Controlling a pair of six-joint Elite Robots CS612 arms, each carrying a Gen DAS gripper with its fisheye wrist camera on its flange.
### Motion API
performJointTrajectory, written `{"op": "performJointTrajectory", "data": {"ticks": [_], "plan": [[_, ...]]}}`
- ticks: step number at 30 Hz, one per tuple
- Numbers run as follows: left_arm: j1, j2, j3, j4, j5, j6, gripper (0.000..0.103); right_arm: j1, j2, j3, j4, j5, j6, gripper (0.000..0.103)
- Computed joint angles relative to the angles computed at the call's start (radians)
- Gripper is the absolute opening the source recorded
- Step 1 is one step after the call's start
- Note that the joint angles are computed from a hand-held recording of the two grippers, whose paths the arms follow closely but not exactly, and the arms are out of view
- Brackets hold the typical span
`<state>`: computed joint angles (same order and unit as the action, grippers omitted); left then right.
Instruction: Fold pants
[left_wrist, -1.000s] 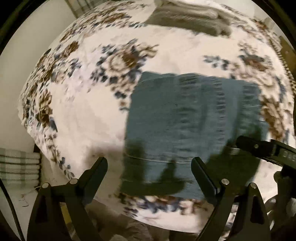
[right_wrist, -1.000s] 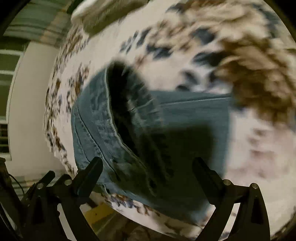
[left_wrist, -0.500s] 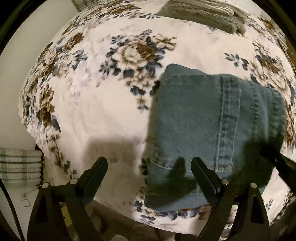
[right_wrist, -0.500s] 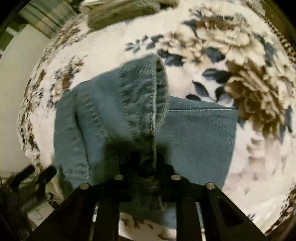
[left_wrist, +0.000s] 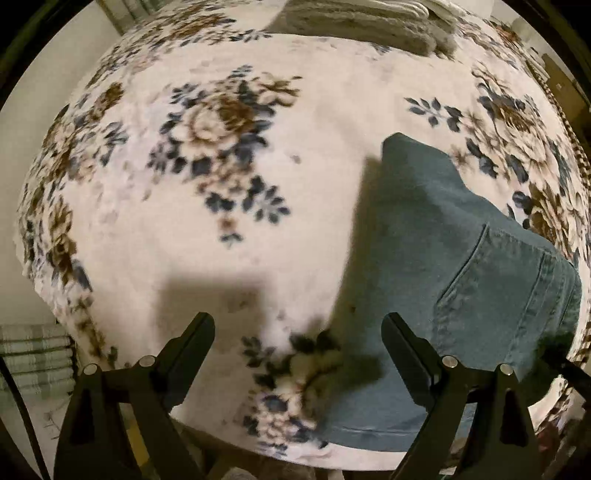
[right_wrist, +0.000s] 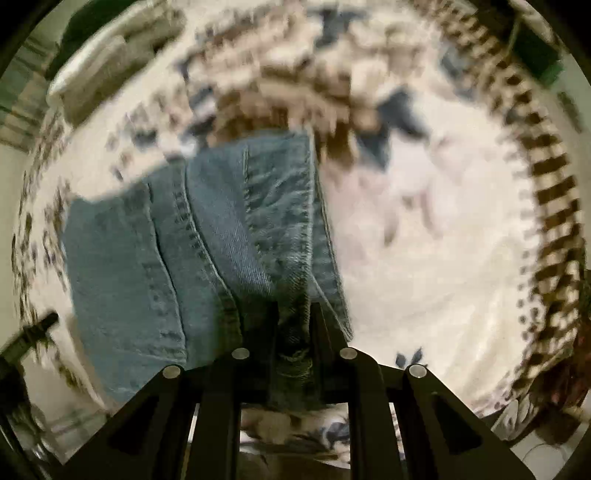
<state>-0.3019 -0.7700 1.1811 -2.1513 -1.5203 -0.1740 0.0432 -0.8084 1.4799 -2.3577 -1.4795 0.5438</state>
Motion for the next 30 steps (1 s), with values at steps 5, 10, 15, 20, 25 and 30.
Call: {"op": "performJointTrajectory", "data": {"ticks": [5,10,15,20,25,30], "plan": [[0.009,0.059,-0.090,0.026,-0.078,-0.005,0.092,-0.029,0.007,0.003,-0.040,0.072,0.040,0.070],[0.027,0.147,-0.230,0.071,-0.167,-0.057,0.092,-0.053,0.009,0.031,-0.231,0.095,0.107,0.091],[0.042,0.224,-0.350,0.139,-0.257,-0.059,0.091,-0.086,0.099,-0.052,-0.210,0.264,0.125,0.091],[0.052,0.281,-0.437,0.183,-0.234,-0.096,0.064,-0.057,0.116,-0.095,-0.184,0.125,0.052,0.047],[0.050,0.270,-0.429,0.185,-0.235,-0.050,0.063,-0.078,0.124,-0.094,-0.179,0.201,0.100,0.048],[0.066,0.191,-0.306,0.111,-0.311,-0.070,0.086,-0.103,0.065,-0.005,-0.206,0.298,0.188,0.089]]}}
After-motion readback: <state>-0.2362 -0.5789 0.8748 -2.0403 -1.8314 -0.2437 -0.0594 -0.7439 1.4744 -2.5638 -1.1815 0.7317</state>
